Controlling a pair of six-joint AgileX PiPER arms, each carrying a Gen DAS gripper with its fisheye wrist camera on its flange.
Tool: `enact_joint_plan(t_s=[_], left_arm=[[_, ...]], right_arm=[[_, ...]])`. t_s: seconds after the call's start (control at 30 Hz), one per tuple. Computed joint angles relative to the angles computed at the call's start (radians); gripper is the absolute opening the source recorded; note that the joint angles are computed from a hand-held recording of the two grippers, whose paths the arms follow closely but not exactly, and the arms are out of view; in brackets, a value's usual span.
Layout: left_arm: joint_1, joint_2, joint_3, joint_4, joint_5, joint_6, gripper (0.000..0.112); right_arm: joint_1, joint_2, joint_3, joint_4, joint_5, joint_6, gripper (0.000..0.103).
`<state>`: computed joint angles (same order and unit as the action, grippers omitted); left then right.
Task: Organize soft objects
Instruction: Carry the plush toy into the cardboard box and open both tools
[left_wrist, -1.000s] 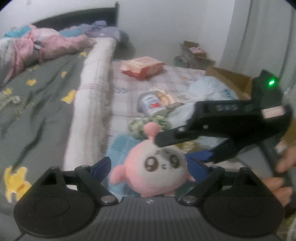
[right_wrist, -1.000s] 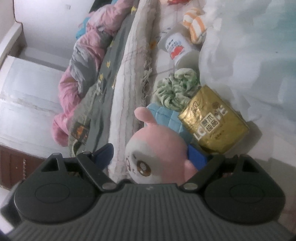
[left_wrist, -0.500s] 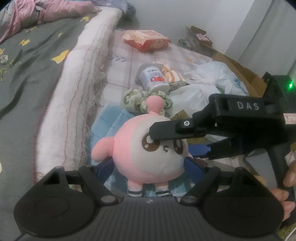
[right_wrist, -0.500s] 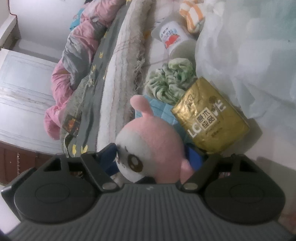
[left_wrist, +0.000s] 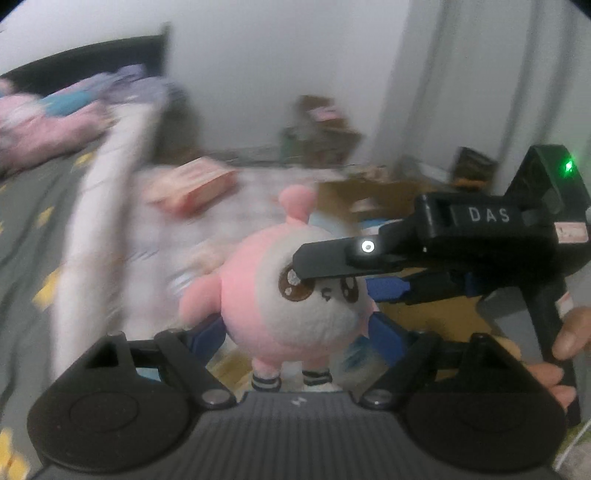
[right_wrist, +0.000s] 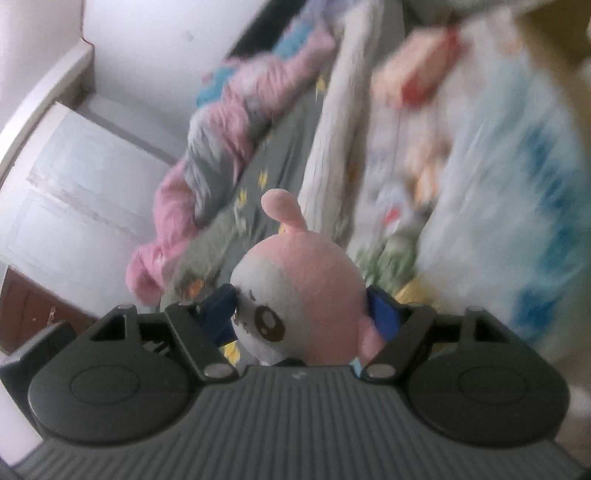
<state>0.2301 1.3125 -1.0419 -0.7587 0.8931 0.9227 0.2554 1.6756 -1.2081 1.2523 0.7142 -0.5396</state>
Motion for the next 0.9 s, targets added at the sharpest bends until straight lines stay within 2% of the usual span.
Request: enact_joint_plan(t_s=[0.13, 0.2, 0.4, 0.67, 0.8, 0.9], left_arm=[[-0.255, 0.133, -0.158, 0.058, -0.024, -0.158, 0.087], [-0.359, 0.255, -0.28, 0.091, 0.023, -0.254, 0.087], [-0.563, 0.585, -0.612, 0.153, 0.117, -0.445, 0.086], [-0.694, 0.909, -0.976, 0.344, 0.259, -0.632, 0.085], [-0.685, 0.968, -1.046, 0.332, 0.313, -0.644, 0.082], [-0.674, 0.937, -1.001, 0.334, 0.284, -0.628, 0.082]], right_arm=[[-0.226, -0.068, -0.016, -0.104, 0.128, 0.046, 0.078], [-0.329, -0.057, -0.055, -0.174, 0.194, 0.073, 0.078], [-0.572, 0.118, -0.261, -0.377, 0.357, 0.167, 0.079], [-0.59, 0.37, -0.495, -0.595, 0.377, 0.209, 0.078], [-0.554, 0.479, -0.587, -0.661, 0.369, 0.228, 0.076], [-0.561, 0.512, -0.609, -0.646, 0.382, 0.223, 0.076]])
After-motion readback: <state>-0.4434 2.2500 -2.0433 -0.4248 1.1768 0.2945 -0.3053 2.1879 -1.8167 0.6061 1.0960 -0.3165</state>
